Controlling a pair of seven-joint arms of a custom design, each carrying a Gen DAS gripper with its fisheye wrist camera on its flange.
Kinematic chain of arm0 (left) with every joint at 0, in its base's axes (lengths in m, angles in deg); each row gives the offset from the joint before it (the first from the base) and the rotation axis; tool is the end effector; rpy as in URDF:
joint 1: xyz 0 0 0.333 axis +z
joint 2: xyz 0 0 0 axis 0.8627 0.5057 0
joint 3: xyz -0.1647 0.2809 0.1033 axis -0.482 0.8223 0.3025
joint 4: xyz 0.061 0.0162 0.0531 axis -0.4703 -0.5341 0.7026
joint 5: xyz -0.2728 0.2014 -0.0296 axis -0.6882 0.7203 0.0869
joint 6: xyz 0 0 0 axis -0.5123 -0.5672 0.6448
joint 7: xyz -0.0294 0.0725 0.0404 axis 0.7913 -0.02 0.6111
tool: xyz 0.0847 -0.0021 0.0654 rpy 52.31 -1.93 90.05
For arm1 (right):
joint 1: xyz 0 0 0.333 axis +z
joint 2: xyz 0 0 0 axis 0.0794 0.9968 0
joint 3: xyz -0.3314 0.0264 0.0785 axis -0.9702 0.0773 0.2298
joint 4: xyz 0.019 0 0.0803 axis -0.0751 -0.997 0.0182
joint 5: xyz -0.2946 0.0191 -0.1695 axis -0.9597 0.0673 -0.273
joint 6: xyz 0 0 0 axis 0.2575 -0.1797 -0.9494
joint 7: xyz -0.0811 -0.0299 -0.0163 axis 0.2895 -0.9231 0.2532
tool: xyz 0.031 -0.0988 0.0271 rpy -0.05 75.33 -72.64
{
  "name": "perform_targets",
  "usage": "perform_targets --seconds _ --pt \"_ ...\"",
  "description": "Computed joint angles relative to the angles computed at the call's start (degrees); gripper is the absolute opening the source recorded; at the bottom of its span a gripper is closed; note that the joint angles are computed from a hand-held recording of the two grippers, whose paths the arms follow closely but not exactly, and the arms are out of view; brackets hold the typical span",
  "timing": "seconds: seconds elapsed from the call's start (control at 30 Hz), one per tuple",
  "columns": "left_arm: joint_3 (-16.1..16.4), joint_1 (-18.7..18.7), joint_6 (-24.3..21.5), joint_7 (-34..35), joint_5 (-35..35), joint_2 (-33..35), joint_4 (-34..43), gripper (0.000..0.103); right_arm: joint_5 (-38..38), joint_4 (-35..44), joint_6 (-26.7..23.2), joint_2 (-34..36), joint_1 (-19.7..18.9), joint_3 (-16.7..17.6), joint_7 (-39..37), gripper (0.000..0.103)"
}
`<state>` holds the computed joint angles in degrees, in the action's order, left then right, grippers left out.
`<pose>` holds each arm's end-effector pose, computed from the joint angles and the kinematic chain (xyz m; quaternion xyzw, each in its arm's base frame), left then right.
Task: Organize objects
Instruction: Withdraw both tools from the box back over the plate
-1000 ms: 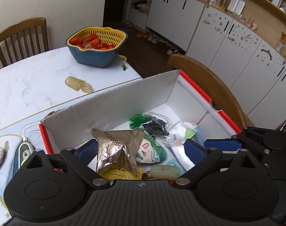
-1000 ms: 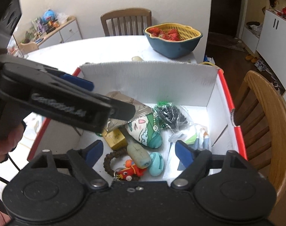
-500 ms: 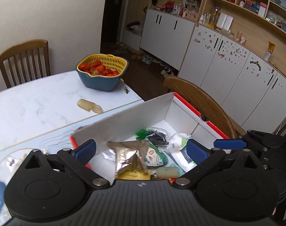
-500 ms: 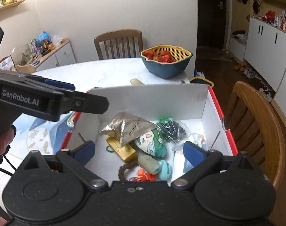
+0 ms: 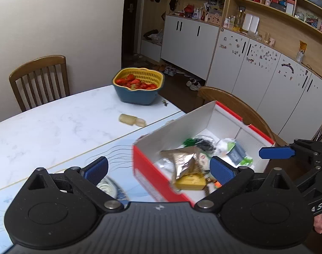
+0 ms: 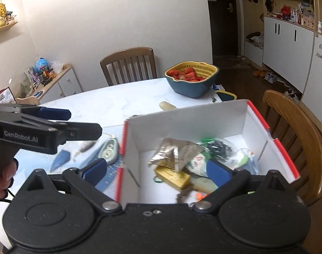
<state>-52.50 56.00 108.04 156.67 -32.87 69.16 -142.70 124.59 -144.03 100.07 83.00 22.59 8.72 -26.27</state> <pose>0.5192 -0.0411 0.5562 -0.5901 0.6918 -0.3556 0.2159 0.5284 0.2285 0.5356 -0.7746 0.4746 -0.1238 0.3992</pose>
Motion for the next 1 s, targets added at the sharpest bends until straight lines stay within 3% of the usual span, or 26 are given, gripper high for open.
perform_targets --seconds 0.23,0.47,0.77,0.9,1.0 --pt "3.38 1.09 -0.79 10.43 -8.02 -1.69 -1.51 0.103 -7.54 -0.95 4.49 0.51 3.9 0.78 10.02 0.1" --pt "5.0 4.1 -2.46 17.11 -12.3 -1.01 -1.29 0.103 -21.64 0.39 6.61 3.22 7.58 -0.15 24.67 0.1" --pt "4.58 9.42 -3.88 22.26 -15.25 3.61 0.98 0.103 -35.65 4.46 6.37 7.9 11.06 -1.85 38.99 0.1" --pt "3.12 11.94 -3.64 23.29 -15.61 6.77 2.46 0.103 -40.1 7.39 5.42 10.63 12.18 -1.91 41.49 0.1" --pt "1.75 13.58 -2.47 24.63 -15.89 9.0 3.16 0.103 -45.53 9.63 5.49 12.94 15.27 -4.46 44.21 0.1"
